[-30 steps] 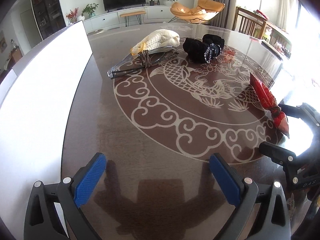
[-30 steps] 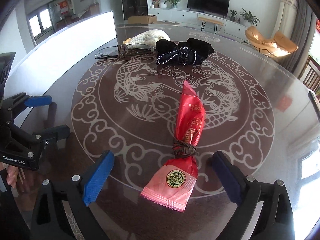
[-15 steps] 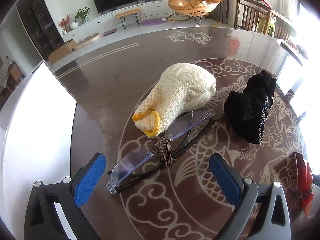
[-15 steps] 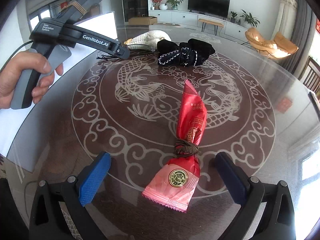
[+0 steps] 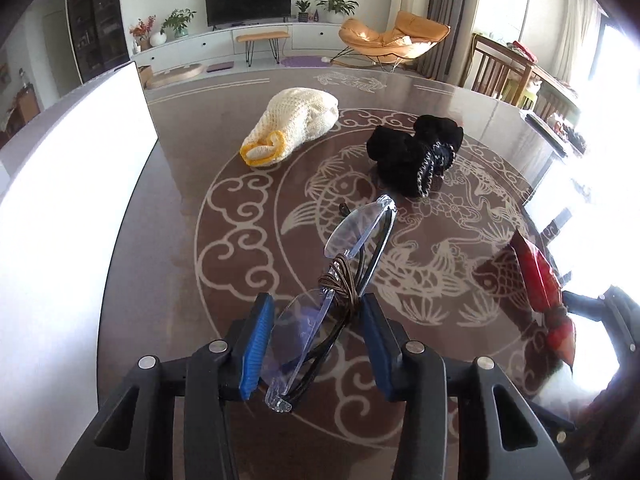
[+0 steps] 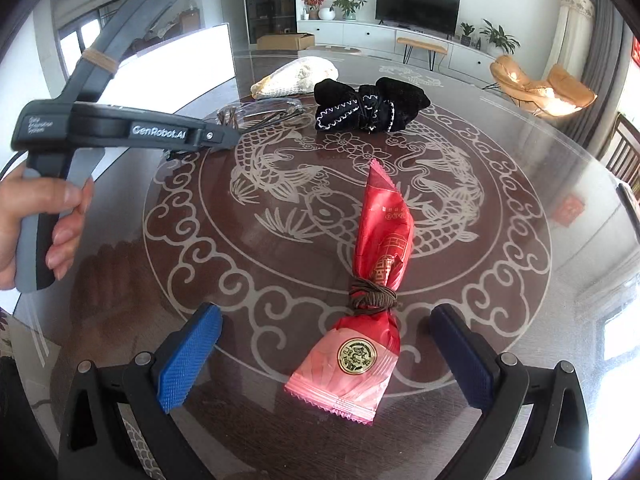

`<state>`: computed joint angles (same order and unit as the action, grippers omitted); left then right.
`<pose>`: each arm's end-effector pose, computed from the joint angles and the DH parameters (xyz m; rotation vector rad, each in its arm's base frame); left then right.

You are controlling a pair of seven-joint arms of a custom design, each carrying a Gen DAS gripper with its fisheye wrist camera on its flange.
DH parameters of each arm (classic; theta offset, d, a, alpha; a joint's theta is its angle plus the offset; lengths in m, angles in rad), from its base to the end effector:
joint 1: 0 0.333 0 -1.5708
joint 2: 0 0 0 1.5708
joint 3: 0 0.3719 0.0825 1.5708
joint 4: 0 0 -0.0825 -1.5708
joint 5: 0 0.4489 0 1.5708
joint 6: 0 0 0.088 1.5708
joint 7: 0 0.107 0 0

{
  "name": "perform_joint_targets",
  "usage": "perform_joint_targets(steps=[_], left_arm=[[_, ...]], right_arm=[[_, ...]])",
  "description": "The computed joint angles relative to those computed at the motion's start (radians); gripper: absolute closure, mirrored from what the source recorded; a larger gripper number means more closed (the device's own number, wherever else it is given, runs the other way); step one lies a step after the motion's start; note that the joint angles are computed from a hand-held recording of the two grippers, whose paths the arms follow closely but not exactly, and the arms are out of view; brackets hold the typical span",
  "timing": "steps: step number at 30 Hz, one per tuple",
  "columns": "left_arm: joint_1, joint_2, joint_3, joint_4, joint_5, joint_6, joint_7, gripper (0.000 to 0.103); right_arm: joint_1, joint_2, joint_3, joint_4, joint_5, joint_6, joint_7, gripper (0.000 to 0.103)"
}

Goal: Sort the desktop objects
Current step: 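Grasp the glasses with the left tool while the right tool holds the red packet, then carry the glasses and red packet with both tools over the cardboard box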

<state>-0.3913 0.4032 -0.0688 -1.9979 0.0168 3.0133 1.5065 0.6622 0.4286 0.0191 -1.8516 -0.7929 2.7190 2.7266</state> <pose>0.6455 -0.3169 0.3307 -1.5214 2.2895 -0.7661 0.5609 0.4864 0.3397 -2.0146 1.6755 -0.5475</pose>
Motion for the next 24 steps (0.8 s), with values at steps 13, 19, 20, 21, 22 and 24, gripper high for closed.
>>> perform_joint_targets(steps=[13,19,20,21,22,24], left_arm=[[0.103,-0.041,-0.116,-0.088,-0.032,0.055,0.202,0.049],[0.137,-0.061,-0.165,-0.111,-0.136,0.043,0.259,0.079],[0.184,-0.069,-0.216,-0.130,-0.188,0.053,0.287,0.079],[0.220,-0.074,-0.258,-0.146,-0.237,0.069,0.310,0.079],[0.258,-0.082,-0.299,-0.165,-0.283,0.088,0.335,0.079],[0.317,-0.093,-0.368,-0.196,-0.356,0.123,0.379,0.079]], right_arm=[[0.001,0.000,-0.001,0.000,0.000,0.001,0.000,0.000],[-0.017,-0.011,0.011,-0.018,0.024,0.023,-0.031,0.000],[-0.061,-0.011,0.059,-0.017,0.089,0.011,-0.139,0.000],[-0.105,-0.010,0.106,-0.009,0.179,-0.013,-0.256,0.000],[-0.135,-0.015,0.135,-0.010,0.258,-0.025,-0.326,0.000],[-0.161,-0.029,0.150,-0.013,0.368,-0.048,-0.377,0.008]])
